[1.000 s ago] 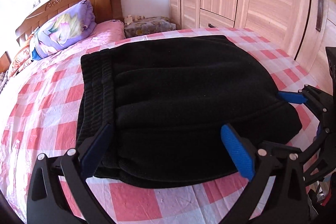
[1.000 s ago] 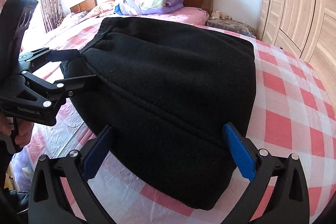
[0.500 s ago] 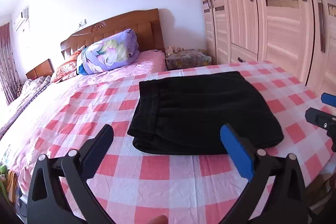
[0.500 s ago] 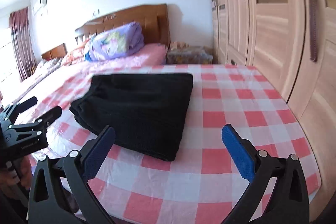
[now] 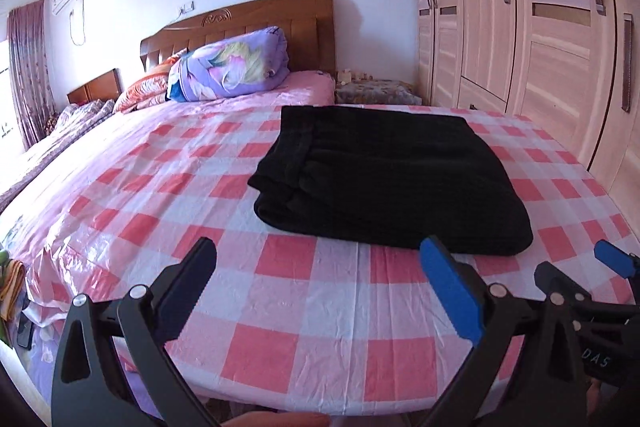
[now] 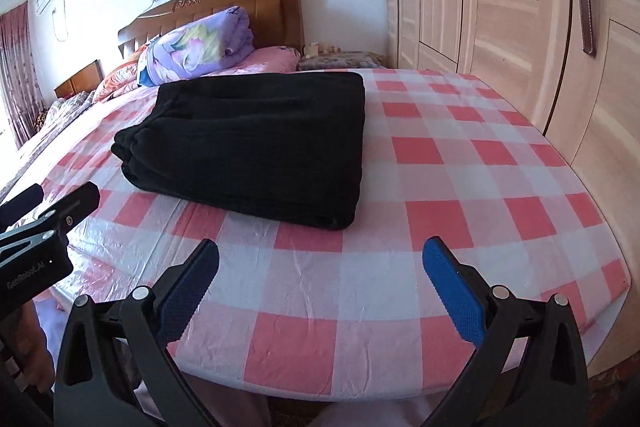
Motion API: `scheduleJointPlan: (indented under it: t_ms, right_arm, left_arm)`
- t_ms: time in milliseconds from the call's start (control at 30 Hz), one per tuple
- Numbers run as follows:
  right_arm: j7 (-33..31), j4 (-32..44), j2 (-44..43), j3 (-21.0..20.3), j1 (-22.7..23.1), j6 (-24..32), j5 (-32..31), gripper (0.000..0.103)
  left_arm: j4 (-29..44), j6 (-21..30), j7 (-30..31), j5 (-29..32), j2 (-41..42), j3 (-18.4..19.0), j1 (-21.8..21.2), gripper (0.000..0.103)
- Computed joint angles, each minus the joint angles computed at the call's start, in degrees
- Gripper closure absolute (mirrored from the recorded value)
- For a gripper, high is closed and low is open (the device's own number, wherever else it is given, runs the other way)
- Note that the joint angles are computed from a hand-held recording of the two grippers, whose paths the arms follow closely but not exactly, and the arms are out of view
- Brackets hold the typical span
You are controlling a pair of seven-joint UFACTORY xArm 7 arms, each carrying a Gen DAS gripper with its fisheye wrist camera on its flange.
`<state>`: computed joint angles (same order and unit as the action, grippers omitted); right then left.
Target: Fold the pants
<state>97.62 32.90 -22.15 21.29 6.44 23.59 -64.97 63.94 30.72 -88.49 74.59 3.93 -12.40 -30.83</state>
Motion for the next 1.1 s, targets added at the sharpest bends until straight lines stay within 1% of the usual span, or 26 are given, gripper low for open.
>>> scheduleJointPlan:
  t_ms: [133,667,1100]
  right_arm:
    - [0.08,0.23,0.35,0.12,0.15,0.39,-0.44,0.004]
    - [-0.66,1.50,2.26,-0.85,2.94,2.09,-2.08,0.004]
    - [-0.74,1.43,2.54,-1.67,3.26,1.60,-2.43,0.004]
  left_arm:
    - [-0.18,0.92,1.62,-1.48,0.79,0.14,-0.17,0.001]
    - [-0.57,1.41,1.92,-1.67,0.69,0.24,-0.47,0.001]
    - [-0.72,1.66,1.39,-1.91,0.81,0.21,-0.65,0.001]
